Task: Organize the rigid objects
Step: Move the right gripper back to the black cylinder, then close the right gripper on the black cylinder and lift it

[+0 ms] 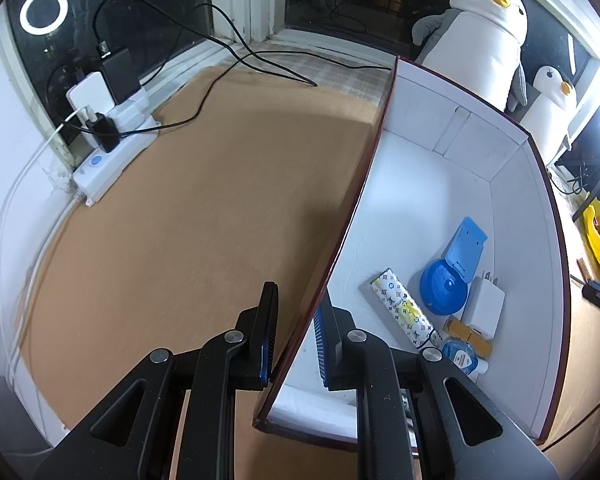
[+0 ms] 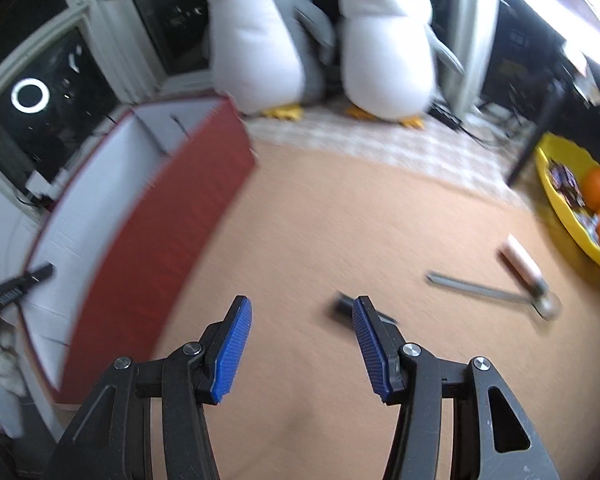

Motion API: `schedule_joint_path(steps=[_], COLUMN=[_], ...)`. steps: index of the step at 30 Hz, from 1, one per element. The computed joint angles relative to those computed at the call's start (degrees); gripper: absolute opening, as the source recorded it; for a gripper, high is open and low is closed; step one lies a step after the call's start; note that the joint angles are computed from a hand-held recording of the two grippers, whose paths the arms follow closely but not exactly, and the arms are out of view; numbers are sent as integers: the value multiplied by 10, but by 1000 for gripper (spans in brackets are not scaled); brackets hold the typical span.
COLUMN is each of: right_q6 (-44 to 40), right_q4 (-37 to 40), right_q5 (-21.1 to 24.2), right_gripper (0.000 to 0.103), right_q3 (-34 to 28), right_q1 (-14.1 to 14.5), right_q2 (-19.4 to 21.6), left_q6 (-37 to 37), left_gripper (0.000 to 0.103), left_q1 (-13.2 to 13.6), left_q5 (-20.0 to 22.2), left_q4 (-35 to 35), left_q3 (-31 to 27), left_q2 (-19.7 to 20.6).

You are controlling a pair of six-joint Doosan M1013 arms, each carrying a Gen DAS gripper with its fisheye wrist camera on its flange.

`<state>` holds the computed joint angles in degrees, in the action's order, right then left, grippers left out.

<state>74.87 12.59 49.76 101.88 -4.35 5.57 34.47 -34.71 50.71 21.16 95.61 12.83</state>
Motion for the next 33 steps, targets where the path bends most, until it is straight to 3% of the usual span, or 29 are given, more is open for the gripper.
schedule_joint_path(steps=[7,25,29,33], right_q6=[14,16,3,-18], right_q4=[-42,-118,-114,-88], right_q5=[-4,-10,-7,5], right_gripper=[49,48,45,32], right_q3=[15,0,-5,-12], right_q1=[-8,7,7,3], right_q2=[6,43,49,54], left_q6=[-4,-19,-19,-19], left_gripper=[16,16,16,16], left_q1=[-1,-6,-7,-7], left_q5=[-3,-1,1,1], left_q4=[-1,5,6,5], left_q3=[6,13,13,12], left_q2=[-4,-9,-9,-9])
